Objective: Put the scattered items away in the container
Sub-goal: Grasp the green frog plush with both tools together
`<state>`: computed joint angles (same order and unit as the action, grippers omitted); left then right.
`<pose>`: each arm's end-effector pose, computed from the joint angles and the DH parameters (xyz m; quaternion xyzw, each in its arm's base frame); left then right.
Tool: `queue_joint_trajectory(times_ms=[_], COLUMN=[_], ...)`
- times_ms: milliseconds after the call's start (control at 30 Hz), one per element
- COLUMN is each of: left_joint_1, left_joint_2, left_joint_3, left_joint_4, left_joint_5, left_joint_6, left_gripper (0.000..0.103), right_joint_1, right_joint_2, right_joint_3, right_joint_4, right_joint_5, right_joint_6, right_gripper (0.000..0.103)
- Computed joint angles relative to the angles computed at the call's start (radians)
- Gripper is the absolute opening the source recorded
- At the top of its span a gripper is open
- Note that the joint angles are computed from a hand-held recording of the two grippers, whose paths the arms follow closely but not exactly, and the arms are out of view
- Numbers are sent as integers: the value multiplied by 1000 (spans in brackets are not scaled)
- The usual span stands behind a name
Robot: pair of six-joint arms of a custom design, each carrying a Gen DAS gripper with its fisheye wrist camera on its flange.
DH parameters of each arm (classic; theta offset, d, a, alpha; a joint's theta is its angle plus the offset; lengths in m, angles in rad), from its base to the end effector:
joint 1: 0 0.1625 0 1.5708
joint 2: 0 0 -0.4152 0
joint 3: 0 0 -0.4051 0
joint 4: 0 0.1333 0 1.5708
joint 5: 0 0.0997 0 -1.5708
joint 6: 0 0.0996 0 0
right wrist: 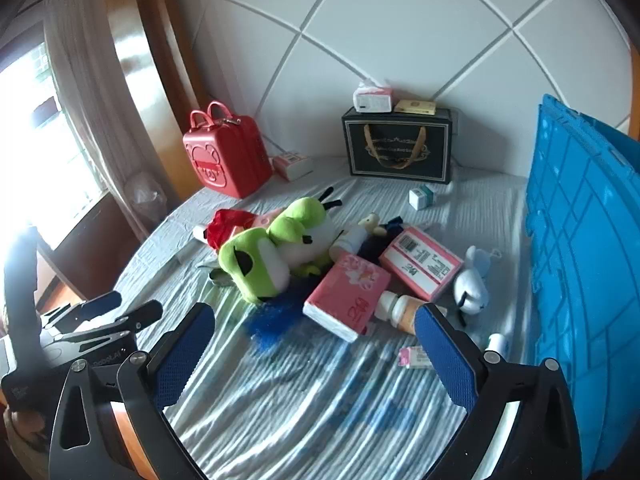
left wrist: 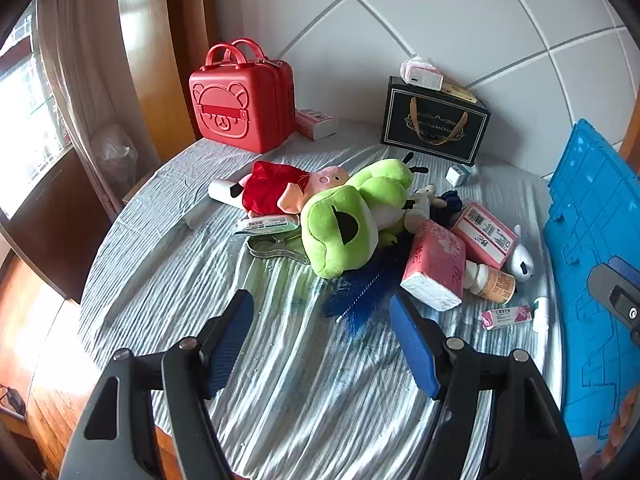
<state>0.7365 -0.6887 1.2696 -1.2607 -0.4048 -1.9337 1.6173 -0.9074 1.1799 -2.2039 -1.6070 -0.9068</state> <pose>-0.3612 -0.6310 0.1019 -0.1913 0.7663 -0.4213 0.4457 0.1655 -0.7674 0.3227 0.4484 -0.8755 0.1555 0.0910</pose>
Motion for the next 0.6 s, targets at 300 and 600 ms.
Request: queue_joint_trajectory(times_ms=[300, 600], left_joint_1=[116, 275], left_joint_2=[19, 75], left_joint_3=[31, 13], left_joint_4=[-402, -791], left_joint_5=[-11, -83], left_joint_6=[337, 753], left_gripper=[70, 70], right_joint_1=[14, 37], right_joint_2=[156, 319], right_joint_3=[-151, -270], right_joint_4=[31, 4], right_joint_5=[-94, -250], right_joint_6=[19, 82], right_gripper=[101, 101])
